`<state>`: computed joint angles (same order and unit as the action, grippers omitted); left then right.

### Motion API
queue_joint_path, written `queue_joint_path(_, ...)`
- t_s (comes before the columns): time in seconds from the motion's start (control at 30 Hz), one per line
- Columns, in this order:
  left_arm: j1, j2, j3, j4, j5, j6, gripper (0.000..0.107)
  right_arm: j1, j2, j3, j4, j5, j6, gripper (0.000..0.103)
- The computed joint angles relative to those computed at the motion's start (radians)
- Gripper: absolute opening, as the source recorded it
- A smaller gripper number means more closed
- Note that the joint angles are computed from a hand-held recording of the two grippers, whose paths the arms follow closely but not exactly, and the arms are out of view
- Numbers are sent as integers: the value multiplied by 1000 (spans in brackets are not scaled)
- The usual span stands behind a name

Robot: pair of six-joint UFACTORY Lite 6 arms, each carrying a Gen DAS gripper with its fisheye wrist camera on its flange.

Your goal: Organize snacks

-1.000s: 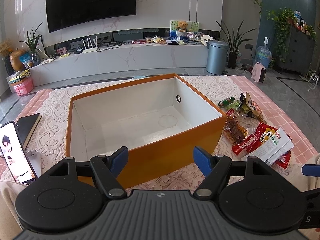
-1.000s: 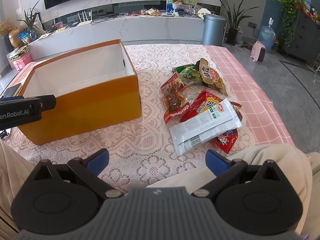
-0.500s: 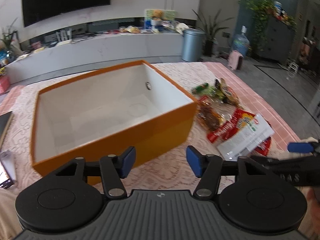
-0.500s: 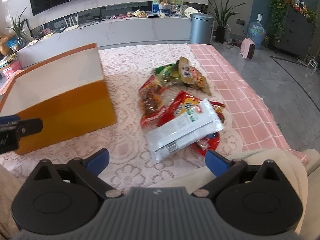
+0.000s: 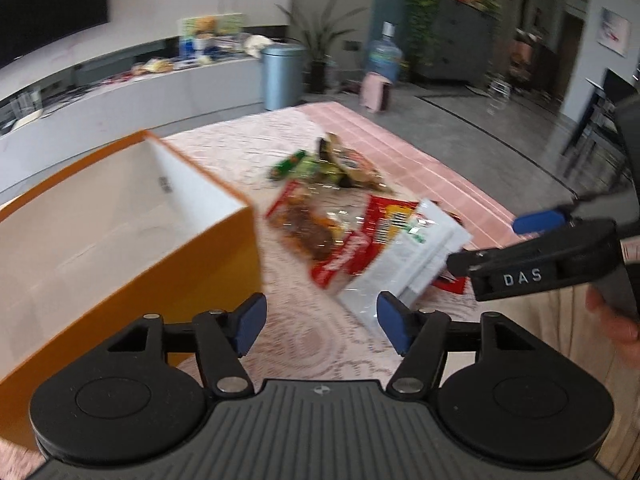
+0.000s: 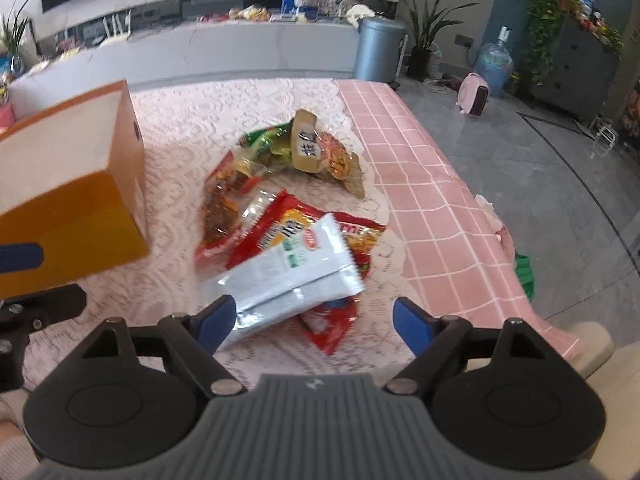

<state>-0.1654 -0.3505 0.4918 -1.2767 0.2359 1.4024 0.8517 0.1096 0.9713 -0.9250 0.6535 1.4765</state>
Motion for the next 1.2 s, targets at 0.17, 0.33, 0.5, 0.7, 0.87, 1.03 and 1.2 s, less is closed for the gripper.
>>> queue_joint_path(0.17,-56,135,68,-158,20,193,80,-68,-24,-20,14,-11,-190,87)
queue_joint_path(0.33,-103,289,149,-326,60,383,84,-175,-60,-49,37,-48,-346,87)
queue_joint_path(0.5,-171,469,257,-484,41,609,84,-290,-58,-59,131,-148,-492,87)
queue_joint_path(0.7,-188,657,399,-489,48,692,84,-375,-8,-58,249,-268,-657,86)
queue_joint_path(0.87,-189,749,473,-476,54,743,84,-411,33,-39,361,-322,-795,85)
queue_joint_path(1.03,-213,765,477,-576,13,827,71,-416,69,-20,400,-331,-843,85)
queue_joint_path(1.2,-226,705,418,-720,-12,947,62,-405,82,-8,395,-336,-857,85)
